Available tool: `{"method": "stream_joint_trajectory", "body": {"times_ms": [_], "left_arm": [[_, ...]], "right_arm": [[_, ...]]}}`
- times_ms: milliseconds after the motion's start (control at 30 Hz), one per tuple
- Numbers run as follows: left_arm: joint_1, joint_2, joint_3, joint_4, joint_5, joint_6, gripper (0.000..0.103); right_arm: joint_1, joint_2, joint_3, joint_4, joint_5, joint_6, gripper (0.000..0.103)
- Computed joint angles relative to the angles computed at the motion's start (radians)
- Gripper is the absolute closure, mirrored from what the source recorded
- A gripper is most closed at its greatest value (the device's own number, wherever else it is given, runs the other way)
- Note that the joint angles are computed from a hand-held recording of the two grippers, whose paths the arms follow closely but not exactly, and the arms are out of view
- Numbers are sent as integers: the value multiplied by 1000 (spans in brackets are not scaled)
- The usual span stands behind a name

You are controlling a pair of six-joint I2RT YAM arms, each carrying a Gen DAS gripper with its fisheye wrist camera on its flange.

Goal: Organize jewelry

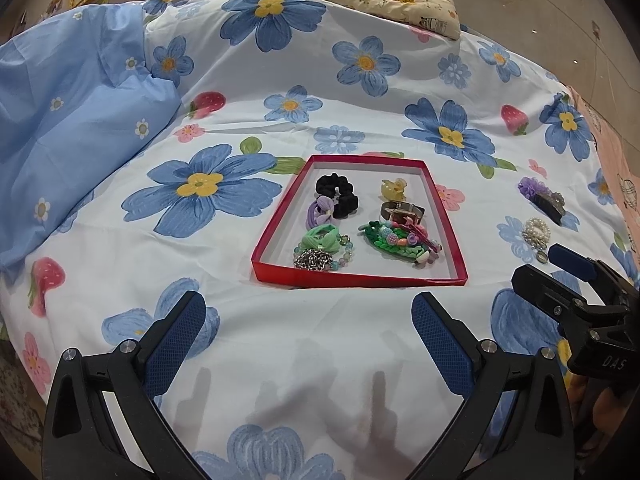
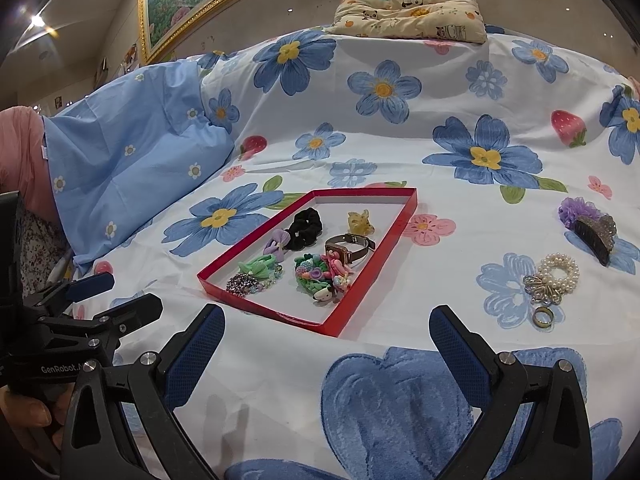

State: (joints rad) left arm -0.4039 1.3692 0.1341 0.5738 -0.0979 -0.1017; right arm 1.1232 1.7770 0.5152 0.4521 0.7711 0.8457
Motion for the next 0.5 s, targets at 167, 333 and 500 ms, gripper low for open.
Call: {"method": "stream_joint_trajectory", "body": {"times_ms": [167, 333, 500], "left_arm": [[0, 0, 0, 1, -1, 1, 0], [-4, 6, 0, 4, 0, -2, 0], [-11, 25, 4, 17, -3, -7, 0]], "right_arm": [[1, 0, 2, -3, -1, 2, 0], [-2, -1, 0, 0, -2, -1, 0], [-2, 0, -1, 3, -2, -1, 0]]}}
